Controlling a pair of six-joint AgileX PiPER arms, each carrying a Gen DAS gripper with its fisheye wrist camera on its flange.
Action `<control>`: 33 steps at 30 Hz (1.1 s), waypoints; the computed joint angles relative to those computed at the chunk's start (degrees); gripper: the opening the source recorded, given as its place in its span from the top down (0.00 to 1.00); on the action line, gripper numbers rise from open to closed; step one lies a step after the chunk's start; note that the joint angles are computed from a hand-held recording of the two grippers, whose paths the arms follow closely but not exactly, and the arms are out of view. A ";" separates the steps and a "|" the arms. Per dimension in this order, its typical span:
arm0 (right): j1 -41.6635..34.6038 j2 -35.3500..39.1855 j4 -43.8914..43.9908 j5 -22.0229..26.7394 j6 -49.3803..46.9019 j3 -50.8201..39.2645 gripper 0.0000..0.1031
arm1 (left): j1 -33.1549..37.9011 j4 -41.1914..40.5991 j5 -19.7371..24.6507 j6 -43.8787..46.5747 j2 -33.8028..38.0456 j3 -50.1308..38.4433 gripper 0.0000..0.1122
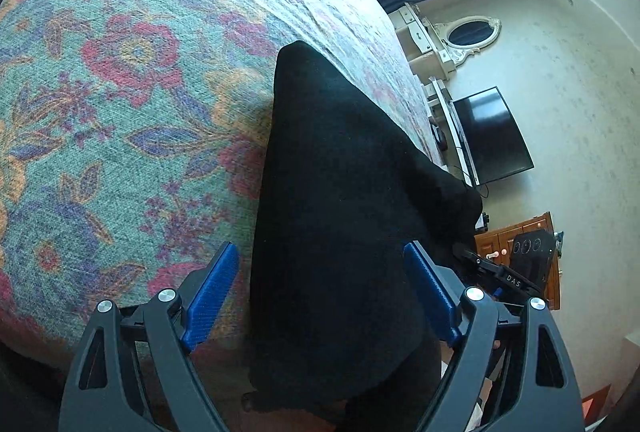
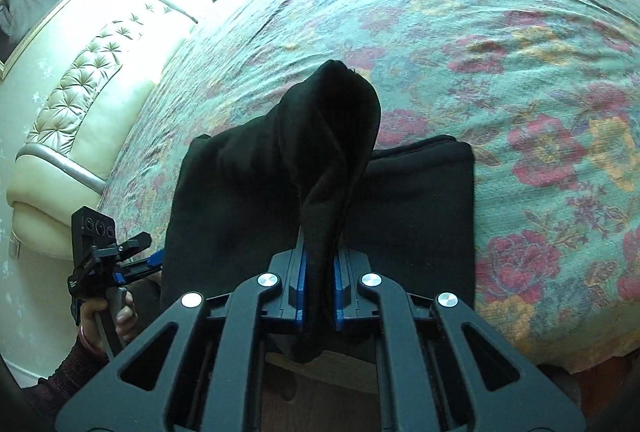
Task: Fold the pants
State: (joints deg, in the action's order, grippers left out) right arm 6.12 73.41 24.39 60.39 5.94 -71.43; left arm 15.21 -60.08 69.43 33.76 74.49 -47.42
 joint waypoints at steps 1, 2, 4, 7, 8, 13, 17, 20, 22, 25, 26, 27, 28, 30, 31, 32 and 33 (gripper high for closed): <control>-1.38 -0.56 0.14 0.33 -0.53 1.15 0.91 | -1.07 -0.05 -0.42 -0.23 -0.08 -0.05 0.26; -3.23 -0.85 0.83 0.71 -1.85 2.41 0.91 | -2.20 0.23 -1.10 -0.46 -0.15 -0.06 0.26; -5.96 -1.27 2.29 0.39 -3.74 5.02 0.91 | -4.80 1.06 -2.95 -1.54 -0.13 -0.17 0.26; -9.30 -0.50 6.58 -0.52 -7.56 7.65 0.91 | -6.20 2.32 -4.95 -1.99 0.88 0.77 0.26; -9.20 -0.22 7.12 -1.66 -7.89 8.48 0.90 | -7.09 3.03 -5.83 -2.48 1.25 1.03 0.26; -15.31 -0.34 16.01 0.33 -12.84 11.40 0.74 | -7.64 3.82 -6.96 -1.28 -0.28 2.59 0.26; -20.48 -3.21 20.23 6.41 -15.86 11.88 0.39 | -4.93 2.96 -3.69 -2.09 -0.98 3.41 0.26; -20.01 -4.66 18.40 8.53 -15.08 11.61 0.38 | -5.40 3.79 -3.11 -2.26 -2.06 4.90 0.26; -19.36 -5.33 17.77 8.68 -15.40 12.54 0.39 | -6.59 4.10 -4.04 -2.59 -2.90 5.37 0.24; -14.54 -5.50 10.71 7.04 -12.55 10.98 0.81 | -7.62 4.65 -4.73 -3.08 -3.58 5.60 0.24; -14.08 -5.05 10.11 7.39 -13.12 10.40 0.86 | -9.03 4.63 -5.29 -4.22 -3.64 5.22 0.24; -14.39 -4.95 10.33 8.06 -13.77 9.95 0.87 | -9.73 4.72 -5.53 -4.56 -3.82 5.29 0.24; -14.51 -5.20 9.86 8.21 -13.81 9.60 0.88 | -10.15 4.87 -5.74 -4.52 -3.98 5.44 0.24; -16.08 -5.23 10.02 9.16 -15.28 9.15 0.88 | -12.15 5.19 -7.63 -4.90 -3.11 4.55 0.24; -17.05 -5.12 10.16 9.41 -16.20 9.44 0.88 | -12.51 5.40 -8.27 -4.58 -3.18 4.71 0.24; -17.69 -4.39 10.23 9.12 -17.00 9.90 0.88 | -12.99 5.60 -8.86 -4.18 -3.30 4.93 0.24; -18.44 -3.91 10.85 8.98 -18.00 11.01 0.88 | -12.98 5.61 -9.07 -3.43 -3.50 5.38 0.24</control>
State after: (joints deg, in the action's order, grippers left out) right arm -12.33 69.50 35.24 69.37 -12.06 -60.42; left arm 2.23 -54.47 60.35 30.33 70.98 -42.04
